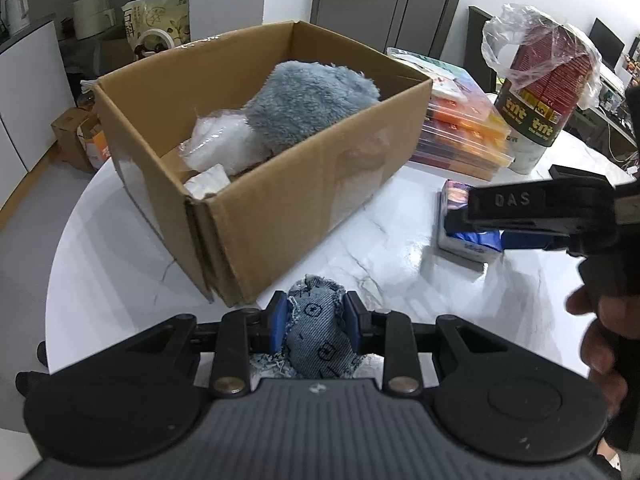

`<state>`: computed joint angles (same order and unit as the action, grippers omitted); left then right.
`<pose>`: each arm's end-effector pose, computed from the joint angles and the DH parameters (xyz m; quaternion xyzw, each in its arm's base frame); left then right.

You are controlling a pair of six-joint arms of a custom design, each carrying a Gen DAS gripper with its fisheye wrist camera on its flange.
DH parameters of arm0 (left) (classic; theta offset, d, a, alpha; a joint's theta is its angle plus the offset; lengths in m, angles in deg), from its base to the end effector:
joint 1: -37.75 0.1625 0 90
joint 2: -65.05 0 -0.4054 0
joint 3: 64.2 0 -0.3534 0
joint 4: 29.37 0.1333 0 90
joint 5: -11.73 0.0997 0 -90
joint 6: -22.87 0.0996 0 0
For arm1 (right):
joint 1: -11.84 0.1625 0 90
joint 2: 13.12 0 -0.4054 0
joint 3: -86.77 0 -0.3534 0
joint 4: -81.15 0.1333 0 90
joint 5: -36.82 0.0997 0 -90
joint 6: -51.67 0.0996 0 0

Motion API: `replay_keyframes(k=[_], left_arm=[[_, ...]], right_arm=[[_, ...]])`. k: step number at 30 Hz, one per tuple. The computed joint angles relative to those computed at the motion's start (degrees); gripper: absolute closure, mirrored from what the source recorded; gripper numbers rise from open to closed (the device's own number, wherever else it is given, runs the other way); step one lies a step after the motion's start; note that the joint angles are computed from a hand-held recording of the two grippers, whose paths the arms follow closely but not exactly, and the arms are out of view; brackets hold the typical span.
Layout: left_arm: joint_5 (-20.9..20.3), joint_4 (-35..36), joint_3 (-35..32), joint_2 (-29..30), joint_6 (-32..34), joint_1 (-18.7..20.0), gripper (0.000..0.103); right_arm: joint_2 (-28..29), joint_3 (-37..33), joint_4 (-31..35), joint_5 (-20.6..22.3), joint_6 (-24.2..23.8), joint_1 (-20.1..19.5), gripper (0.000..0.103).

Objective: Organize soft objects
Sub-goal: 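Grasp the cat plush with the left gripper while the right grasps the blue tissue pack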

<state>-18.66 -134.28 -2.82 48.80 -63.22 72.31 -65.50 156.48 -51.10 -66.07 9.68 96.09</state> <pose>-0.4516 -0.5772 -0.0682 -0.0964 0.8422 -0.3786 0.3717 0.0388 -0.7237 0.3323 0.2787 -0.9297 0.1517 0.1870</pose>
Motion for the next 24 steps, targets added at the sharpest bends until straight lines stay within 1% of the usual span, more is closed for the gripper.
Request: replay_keyframes(k=[1,2,5,11,16,18,24], left_arm=[[0.19,0.19,0.21,-0.13,-0.37,-0.12,0.073],[0.39,0.28,0.36,-0.21,-0.54,-0.2,0.073],[0.94,0.51,0.96,-0.61,-1.4,-0.5,0.073],[1.53,-0.33,1.98,-1.37,-0.95,-1.21,0.073],[1.9,-3.18,3.17,-1.87,1.55,-1.86,0.073],[1.97,-3.82,3.48,-2.05,2.26,-2.11,0.073],[2.38,-5.48,4.38,-2.69,3.57,-2.8,0.073]], right_arm=[[-0.46,0.39,0.43,0.07,-0.09,0.06,0.053],[-0.9,0.97,0.21,-0.25,-0.25,0.17,0.055],[-1.97,2.36,-0.08,-0.77,-0.75,0.25,0.057],[-4.49,4.3,0.86,-0.23,1.35,-0.31,0.064],[-6.98,5.44,1.46,2.11,2.71,-0.6,0.068],[-7.84,5.98,1.76,2.83,2.91,-0.73,0.072],[-9.56,7.69,1.45,3.68,2.57,-0.93,0.078]])
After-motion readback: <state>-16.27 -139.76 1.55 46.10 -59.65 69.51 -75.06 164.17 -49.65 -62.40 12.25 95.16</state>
